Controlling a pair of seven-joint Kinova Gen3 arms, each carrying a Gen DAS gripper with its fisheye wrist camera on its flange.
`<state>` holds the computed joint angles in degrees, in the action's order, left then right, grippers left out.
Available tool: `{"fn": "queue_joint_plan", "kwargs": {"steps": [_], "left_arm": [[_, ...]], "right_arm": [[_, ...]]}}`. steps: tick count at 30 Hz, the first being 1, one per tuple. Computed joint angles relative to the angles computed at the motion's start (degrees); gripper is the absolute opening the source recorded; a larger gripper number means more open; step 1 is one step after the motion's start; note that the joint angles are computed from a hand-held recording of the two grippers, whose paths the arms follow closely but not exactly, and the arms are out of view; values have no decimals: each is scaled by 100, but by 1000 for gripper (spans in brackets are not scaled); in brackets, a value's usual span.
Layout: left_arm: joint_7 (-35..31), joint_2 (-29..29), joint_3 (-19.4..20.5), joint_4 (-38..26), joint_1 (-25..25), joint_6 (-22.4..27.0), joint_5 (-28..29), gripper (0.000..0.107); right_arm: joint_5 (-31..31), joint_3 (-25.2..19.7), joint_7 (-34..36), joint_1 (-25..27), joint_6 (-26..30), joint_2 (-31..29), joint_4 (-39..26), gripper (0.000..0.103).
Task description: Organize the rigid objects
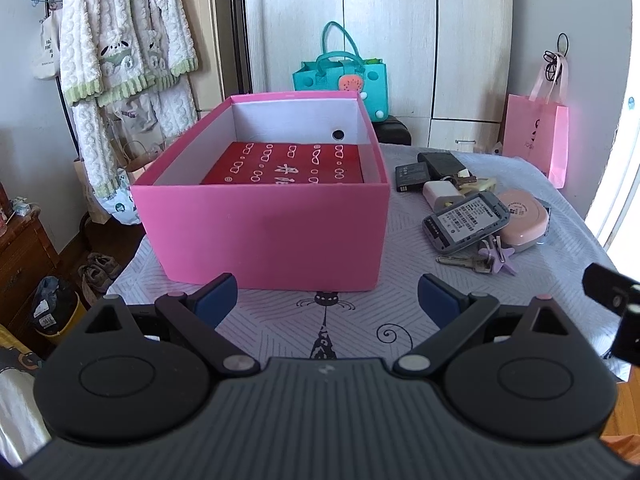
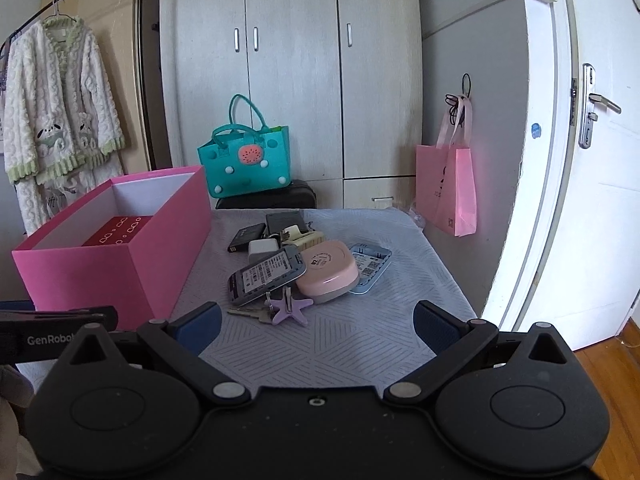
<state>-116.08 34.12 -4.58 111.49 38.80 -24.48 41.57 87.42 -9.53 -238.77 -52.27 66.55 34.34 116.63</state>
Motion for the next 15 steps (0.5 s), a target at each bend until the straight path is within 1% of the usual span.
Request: {"fn": "queue_joint_plan", "kwargs": {"steps": [8, 10, 12, 15], "left_arm": [[41, -13, 60, 21, -83, 49, -179, 98], [103, -29, 116, -10, -188, 193, -330, 97], [106, -62, 69, -102, -224, 483, -434, 95], [342, -152, 226, -138, -468, 716, -979, 95]], "right_arm": [[-3, -12, 53, 19, -55, -12, -3, 103], [6, -10, 72, 36, -91, -12, -10, 103], [52, -5, 62, 71, -143, -29, 18, 103], [249, 21, -150, 108, -136, 30, 110, 103]]}}
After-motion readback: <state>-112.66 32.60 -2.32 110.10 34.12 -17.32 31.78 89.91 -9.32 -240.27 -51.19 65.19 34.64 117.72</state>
